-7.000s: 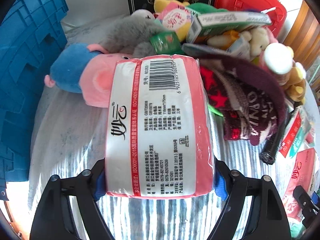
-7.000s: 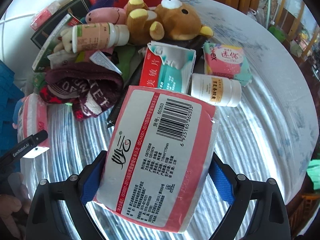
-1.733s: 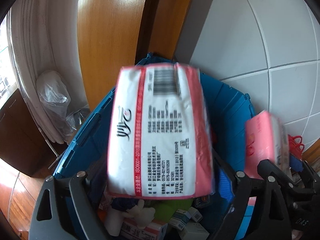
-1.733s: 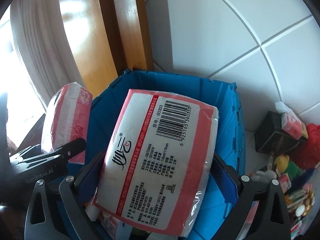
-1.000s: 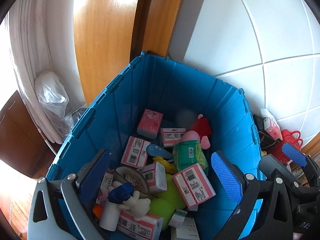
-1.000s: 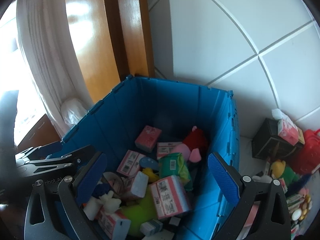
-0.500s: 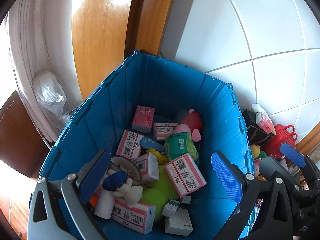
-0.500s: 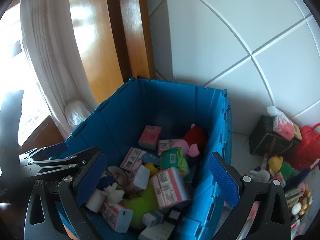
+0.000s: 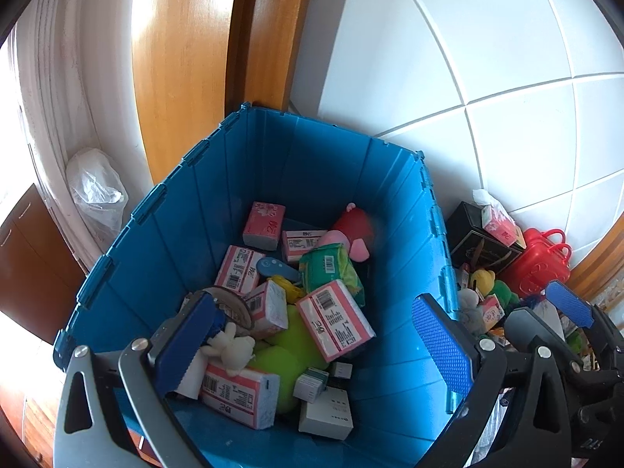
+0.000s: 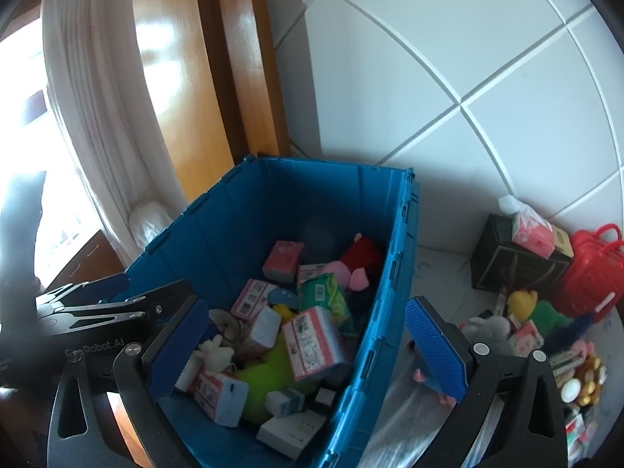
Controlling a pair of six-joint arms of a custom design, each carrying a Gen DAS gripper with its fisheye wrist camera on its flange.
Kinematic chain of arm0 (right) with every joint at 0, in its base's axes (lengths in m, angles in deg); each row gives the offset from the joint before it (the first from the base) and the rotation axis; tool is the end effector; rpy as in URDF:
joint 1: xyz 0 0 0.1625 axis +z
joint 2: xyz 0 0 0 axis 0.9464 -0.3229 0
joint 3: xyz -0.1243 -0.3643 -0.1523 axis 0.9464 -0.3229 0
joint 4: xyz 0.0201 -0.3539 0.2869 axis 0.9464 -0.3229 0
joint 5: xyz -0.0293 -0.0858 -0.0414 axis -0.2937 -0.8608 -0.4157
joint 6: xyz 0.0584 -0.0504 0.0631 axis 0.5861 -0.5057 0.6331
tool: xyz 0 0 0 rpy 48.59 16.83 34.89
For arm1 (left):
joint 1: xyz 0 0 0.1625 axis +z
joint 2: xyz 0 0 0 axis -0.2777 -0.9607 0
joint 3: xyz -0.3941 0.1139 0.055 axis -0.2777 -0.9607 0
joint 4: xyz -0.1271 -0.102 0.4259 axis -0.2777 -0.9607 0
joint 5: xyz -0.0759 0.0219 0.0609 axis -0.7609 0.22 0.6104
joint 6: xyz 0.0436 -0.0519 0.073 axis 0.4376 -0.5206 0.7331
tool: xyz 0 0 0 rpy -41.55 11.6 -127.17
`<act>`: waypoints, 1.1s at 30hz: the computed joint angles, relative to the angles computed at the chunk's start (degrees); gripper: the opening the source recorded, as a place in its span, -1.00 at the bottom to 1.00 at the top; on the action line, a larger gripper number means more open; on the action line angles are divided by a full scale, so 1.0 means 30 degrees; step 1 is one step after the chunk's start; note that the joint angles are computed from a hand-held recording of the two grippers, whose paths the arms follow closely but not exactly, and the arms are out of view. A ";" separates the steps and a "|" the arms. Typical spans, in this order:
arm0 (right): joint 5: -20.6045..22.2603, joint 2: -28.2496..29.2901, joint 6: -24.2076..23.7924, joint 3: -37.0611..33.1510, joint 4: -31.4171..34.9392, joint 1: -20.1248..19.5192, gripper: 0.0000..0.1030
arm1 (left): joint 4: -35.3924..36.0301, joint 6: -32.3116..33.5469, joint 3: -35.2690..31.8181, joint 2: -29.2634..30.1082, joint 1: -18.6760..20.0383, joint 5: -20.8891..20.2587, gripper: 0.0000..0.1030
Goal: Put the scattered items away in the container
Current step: 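Withdraw both tools from the bin back toward the pile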
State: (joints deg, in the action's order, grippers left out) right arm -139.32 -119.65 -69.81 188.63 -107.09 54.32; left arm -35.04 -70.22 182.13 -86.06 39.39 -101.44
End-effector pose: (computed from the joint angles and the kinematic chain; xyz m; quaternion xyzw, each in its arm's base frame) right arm 0.3610 -0.2925 0.2956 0.5627 -0.8170 0.1183 0.0439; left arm -0.3339 -0.3789 0.3469 0.0015 0.8686 -0.3893 0.3064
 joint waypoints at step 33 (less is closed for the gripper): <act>0.1094 -0.4488 -0.5158 -0.1795 0.5558 -0.8075 0.99 | -0.1578 -0.2274 -0.1461 0.6304 -0.2703 -0.2338 0.99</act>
